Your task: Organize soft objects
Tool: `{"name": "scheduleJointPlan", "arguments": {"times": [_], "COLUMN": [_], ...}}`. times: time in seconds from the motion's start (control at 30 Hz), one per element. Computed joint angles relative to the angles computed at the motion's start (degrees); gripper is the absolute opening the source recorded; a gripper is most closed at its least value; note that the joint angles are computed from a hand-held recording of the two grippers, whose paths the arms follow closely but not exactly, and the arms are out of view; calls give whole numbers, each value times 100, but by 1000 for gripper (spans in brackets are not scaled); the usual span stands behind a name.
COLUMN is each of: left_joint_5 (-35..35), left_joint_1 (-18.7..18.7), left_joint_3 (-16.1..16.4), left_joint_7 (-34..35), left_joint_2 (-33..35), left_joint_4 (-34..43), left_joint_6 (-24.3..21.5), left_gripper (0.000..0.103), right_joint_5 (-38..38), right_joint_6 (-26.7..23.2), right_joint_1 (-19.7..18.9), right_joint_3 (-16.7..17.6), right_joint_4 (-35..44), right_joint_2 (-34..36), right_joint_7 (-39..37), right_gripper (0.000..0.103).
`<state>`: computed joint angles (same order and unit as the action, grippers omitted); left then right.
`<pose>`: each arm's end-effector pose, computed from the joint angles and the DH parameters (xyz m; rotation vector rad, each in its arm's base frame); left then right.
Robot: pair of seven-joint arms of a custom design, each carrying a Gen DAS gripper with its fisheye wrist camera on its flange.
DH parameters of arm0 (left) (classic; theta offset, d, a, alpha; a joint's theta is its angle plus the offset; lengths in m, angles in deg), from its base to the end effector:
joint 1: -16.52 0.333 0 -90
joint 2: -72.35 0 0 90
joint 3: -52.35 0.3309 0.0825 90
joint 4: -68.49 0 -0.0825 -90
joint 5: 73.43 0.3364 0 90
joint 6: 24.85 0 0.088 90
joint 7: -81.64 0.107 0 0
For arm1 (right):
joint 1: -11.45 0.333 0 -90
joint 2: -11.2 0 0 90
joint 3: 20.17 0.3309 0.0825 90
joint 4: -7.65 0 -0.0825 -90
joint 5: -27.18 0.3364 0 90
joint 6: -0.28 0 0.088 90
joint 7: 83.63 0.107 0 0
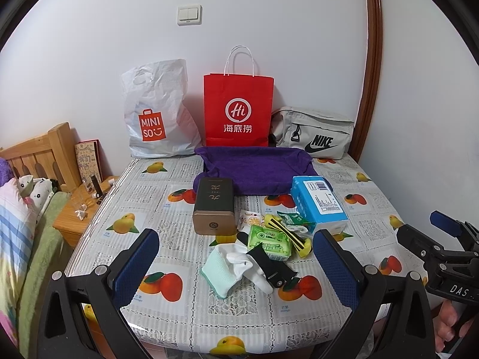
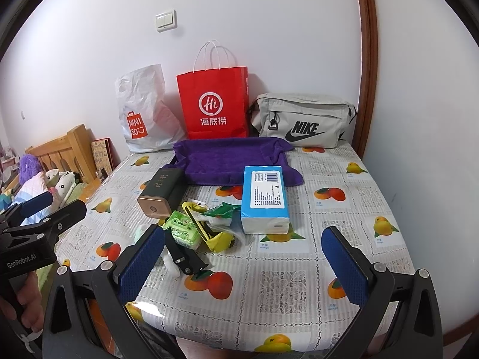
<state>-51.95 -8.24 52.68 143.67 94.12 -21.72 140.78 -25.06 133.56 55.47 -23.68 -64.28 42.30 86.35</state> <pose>0.6090 -0.3011 0.5639 -1.4688 1.9045 -1.0288 0.5475 0.4664 0.5377 -1.4679 1.7926 -0.8512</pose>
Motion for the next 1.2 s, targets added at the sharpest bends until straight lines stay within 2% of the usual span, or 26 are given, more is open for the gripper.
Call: {"name": "scheduleJointPlan", "arguments": {"times": [0.53,0.83,1.0,1.2], "left_joint_5": [47,-148,-302,-660], "left_joint_1": [12,81,51,223], "left_joint_3": [-14,-117,-76,-223], "left_joint_7": [-40,261,343,640], "left_joint_2": [-78,16,313,692], "left_joint_4": [-99,-6,306,657], "left_joint_6": [34,25,-186,-525], "left_gripper": [103,103,103,103], "right_joint_5": [-24,-38,-4,323], "right_joint_6": [-3,42,146,457], "right_joint_1": [17,0,-83,-294], "right_joint_3": [-2,-3,-34,-8], "right_joint_4": [-6,-21,-20,-36], "right_joint_2": [-3,-4,66,238], "right_joint_7": [9,44,56,-53], "right_gripper": [103,103,103,103]}}
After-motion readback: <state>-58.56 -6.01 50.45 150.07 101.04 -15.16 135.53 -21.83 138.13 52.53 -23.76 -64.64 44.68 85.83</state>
